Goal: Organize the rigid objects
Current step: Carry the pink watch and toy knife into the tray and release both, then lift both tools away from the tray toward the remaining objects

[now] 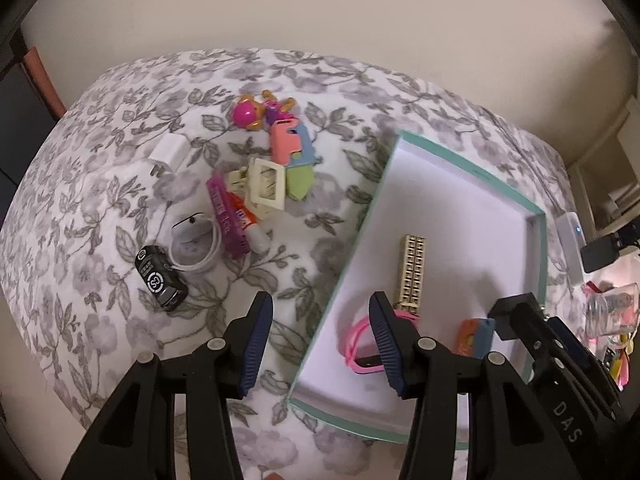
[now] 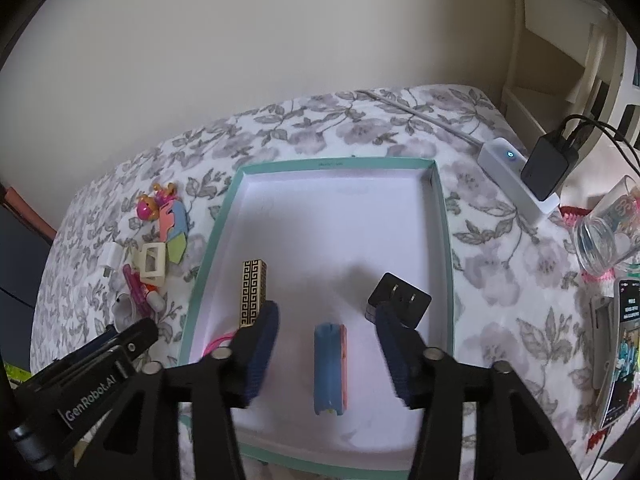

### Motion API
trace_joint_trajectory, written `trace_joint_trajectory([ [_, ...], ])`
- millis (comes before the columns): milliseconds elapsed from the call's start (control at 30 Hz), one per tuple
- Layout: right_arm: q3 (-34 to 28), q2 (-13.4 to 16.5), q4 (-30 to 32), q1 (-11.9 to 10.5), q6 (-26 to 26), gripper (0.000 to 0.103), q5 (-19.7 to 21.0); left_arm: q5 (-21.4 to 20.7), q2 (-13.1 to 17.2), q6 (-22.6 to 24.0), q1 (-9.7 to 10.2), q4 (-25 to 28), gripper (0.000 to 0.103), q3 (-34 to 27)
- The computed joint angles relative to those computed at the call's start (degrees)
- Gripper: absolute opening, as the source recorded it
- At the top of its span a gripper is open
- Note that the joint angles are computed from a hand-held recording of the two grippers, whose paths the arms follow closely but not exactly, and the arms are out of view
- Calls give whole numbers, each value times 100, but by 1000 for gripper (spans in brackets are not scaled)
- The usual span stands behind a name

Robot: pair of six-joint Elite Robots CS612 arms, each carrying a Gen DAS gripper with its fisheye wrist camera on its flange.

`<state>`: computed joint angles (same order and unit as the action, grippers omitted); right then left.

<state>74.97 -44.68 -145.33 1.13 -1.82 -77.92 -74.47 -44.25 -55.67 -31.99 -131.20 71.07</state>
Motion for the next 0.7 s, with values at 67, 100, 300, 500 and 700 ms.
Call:
trace_joint_trajectory([
  [67, -33, 32, 65, 5, -3, 59, -5, -68, 13, -3, 16, 4, 51, 19],
  [100, -47, 47, 79, 16, -4, 59, -45, -67, 27, -11, 23, 43, 51, 11],
  [300, -50, 90, -5, 63, -84, 71, -154, -41, 40, -216, 59, 205, 79, 40],
  [500, -15, 101, -176, 68, -102, 88, -112, 180, 26, -390, 63, 378, 93, 63],
  [700, 36, 111, -440, 74, -66, 103, -70, 516, -43, -618, 51, 404, 96, 151],
])
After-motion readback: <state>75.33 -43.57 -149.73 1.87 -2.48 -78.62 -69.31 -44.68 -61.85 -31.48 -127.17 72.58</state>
